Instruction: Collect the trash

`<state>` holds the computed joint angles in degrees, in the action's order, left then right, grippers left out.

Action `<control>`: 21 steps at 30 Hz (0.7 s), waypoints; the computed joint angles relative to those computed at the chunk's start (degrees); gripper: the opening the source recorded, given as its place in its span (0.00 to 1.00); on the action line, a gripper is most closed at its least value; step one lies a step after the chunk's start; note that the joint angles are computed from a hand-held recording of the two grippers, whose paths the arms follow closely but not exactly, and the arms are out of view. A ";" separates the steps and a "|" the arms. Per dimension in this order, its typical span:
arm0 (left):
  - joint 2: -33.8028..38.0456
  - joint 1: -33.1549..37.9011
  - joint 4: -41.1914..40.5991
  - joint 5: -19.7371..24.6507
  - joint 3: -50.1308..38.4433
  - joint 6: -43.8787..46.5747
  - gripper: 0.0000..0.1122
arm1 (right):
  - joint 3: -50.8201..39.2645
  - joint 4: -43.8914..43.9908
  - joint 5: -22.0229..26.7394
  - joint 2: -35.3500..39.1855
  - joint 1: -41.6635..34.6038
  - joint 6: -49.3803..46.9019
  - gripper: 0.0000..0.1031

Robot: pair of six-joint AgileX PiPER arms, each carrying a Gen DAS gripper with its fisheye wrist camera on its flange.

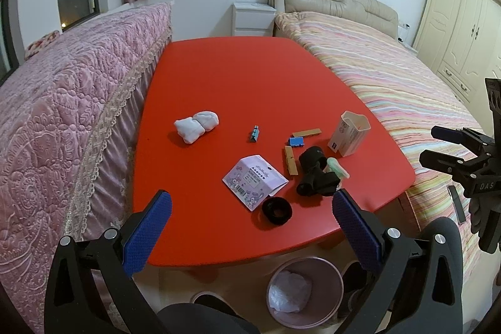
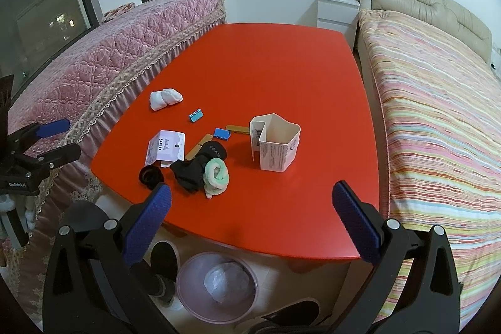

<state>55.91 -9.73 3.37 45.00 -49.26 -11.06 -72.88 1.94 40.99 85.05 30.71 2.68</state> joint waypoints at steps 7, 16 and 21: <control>-0.09 -0.46 0.47 0.03 0.04 -0.41 0.87 | 0.27 -0.19 -0.06 -0.18 0.08 0.19 0.97; -0.20 -0.49 0.35 0.53 -0.25 -0.18 0.87 | 0.51 -0.34 -0.17 -0.36 0.20 0.31 0.97; -0.24 -0.02 -0.25 0.83 -0.31 0.57 0.87 | 0.07 -0.61 0.36 -0.03 0.52 0.65 0.97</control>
